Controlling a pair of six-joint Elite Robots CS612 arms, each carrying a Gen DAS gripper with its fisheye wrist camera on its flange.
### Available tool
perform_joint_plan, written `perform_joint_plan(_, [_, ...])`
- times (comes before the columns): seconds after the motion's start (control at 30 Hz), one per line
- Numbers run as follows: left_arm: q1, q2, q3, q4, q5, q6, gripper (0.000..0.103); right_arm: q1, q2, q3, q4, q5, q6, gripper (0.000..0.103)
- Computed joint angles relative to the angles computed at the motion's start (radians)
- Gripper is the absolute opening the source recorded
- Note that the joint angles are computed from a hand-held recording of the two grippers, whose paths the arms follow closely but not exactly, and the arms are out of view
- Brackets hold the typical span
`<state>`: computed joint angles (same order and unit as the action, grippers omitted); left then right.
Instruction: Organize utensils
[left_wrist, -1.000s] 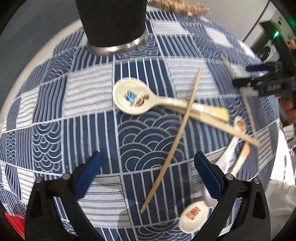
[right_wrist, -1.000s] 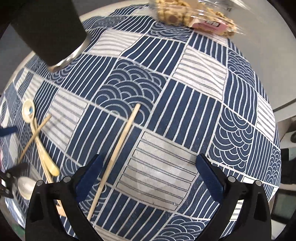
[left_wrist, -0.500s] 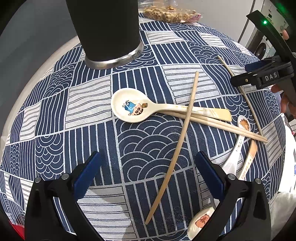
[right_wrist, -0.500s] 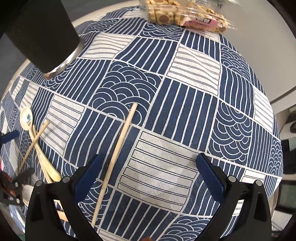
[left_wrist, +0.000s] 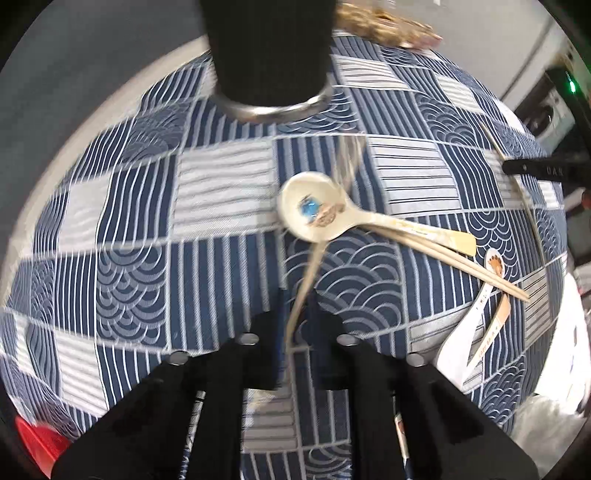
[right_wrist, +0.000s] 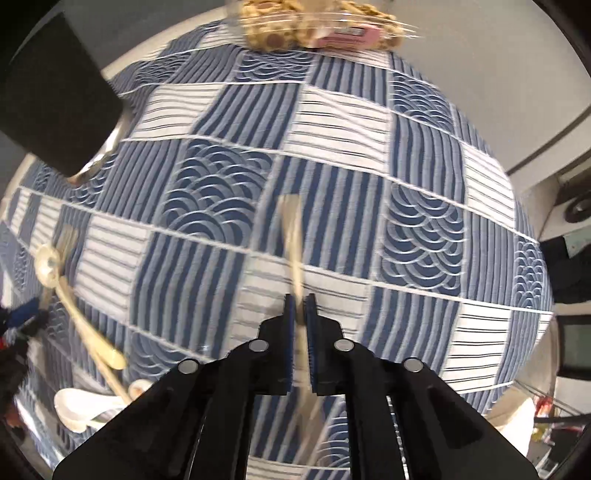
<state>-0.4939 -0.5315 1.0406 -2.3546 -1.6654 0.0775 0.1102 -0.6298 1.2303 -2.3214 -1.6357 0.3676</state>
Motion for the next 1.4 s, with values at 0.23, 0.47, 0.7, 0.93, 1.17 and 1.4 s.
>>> perform_joint_plan(0.23, [0.041,-0.044,0.09,-0.023,-0.088,-0.117,0.005,-0.037,-0.028,0.056,-0.054,0.099,0.026,0.005])
perform_joint_plan(0.47, [0.062,-0.108,0.207,-0.072,-0.078,-0.217,0.005,-0.058,-0.062,0.08,-0.24,0.182,0.041,0.005])
perform_joint_plan(0.7, [0.058,-0.158,0.255,-0.027,-0.058,-0.312,0.005,-0.092,-0.033,0.021,-0.508,0.467,0.087,0.005])
perform_joint_plan(0.93, [0.046,-0.19,0.269,-0.084,-0.025,-0.435,0.005,-0.091,0.07,-0.203,-0.433,0.626,-0.053,0.005])
perform_joint_plan(1.17, [0.009,-0.18,0.202,-0.046,0.057,-0.563,0.005,-0.079,0.143,-0.429,-0.213,0.66,-0.336,0.005])
perform_joint_plan(1.4, [-0.013,-0.164,0.127,0.002,0.118,-0.633,0.005,-0.082,0.175,-0.549,-0.182,0.767,-0.522,0.005])
